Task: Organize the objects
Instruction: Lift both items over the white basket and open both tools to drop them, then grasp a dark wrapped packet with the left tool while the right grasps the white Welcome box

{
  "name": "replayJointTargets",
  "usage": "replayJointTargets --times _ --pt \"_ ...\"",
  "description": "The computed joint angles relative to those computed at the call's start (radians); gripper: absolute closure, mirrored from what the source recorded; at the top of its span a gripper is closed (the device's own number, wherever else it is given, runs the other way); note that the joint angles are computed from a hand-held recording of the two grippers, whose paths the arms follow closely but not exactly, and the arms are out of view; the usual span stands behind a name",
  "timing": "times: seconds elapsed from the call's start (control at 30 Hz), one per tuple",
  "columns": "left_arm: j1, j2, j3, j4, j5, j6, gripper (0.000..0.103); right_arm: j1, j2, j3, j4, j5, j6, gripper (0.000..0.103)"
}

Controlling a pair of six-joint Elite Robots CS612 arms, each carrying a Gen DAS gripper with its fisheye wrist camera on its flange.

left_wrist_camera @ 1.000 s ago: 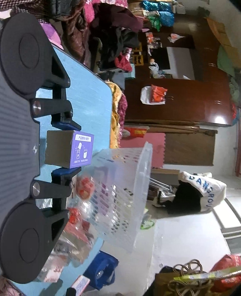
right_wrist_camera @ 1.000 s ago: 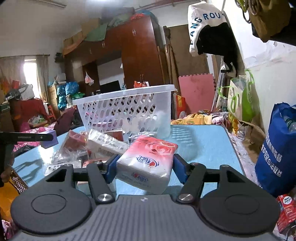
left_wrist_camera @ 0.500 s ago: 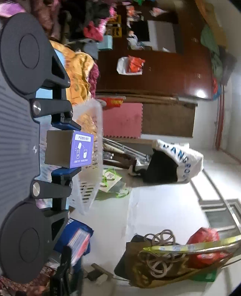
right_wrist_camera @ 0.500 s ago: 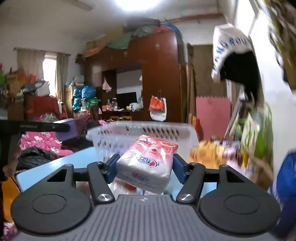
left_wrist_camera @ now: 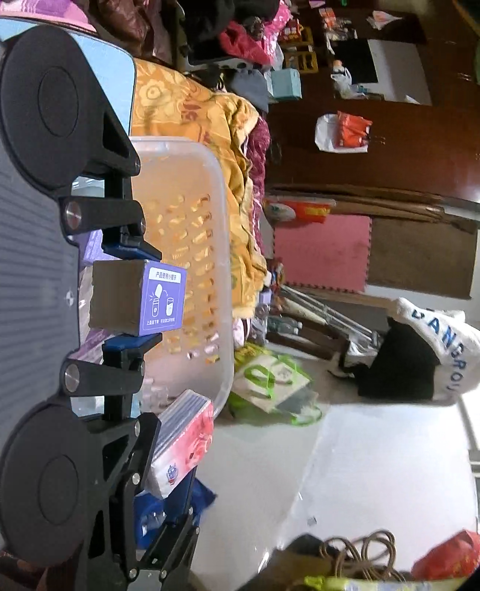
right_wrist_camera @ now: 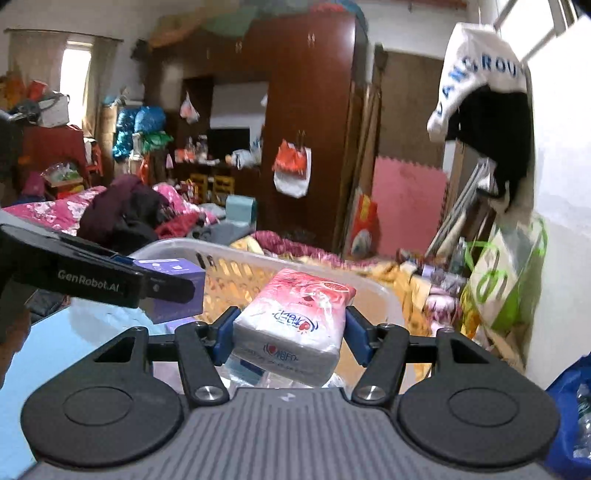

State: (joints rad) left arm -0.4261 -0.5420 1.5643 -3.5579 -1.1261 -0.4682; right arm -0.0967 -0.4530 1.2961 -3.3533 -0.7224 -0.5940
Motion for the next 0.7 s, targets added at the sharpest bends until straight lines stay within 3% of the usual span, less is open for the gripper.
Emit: replayJointTargets --times 0.13,0.2,0.23,0.27,0.3,0.43,0.5,0.6,0.7 --pt "-0.003 0.009 -0.011 -0.029 0.046 -0.005 0.054 0.003 0.012 -0.013 -0.028 -0.007 0.002 0.040" --pt "-0.006 0.016 -0.022 -0.026 0.084 -0.011 0.019 0.003 0.020 -0.017 -0.075 -0.006 0.028 0.038" --pt "-0.004 0.016 -0.023 -0.017 0.084 -0.019 0.019 0.001 0.025 -0.015 -0.113 -0.008 0.054 0.029" --pt "-0.003 0.015 -0.017 -0.023 0.076 -0.022 0.019 0.000 0.024 -0.010 -0.140 -0.012 0.076 0.014" --pt "-0.003 0.014 -0.008 -0.038 0.069 -0.024 0.019 -0.005 0.023 -0.004 -0.160 -0.003 0.089 0.009" --pt "-0.026 0.003 0.071 -0.179 0.079 0.007 0.019 -0.051 0.004 0.062 -0.214 0.085 0.126 0.007" --pt "-0.050 0.006 0.125 -0.281 0.079 0.051 0.019 -0.091 0.006 0.104 -0.246 0.172 0.145 0.000" --pt "-0.104 0.027 0.194 -0.415 0.136 0.137 0.018 -0.141 -0.010 0.202 -0.128 0.260 -0.028 0.000" --pt "-0.138 0.053 0.233 -0.534 0.142 0.163 0.018 -0.174 -0.008 0.281 -0.135 0.272 -0.103 0.000"
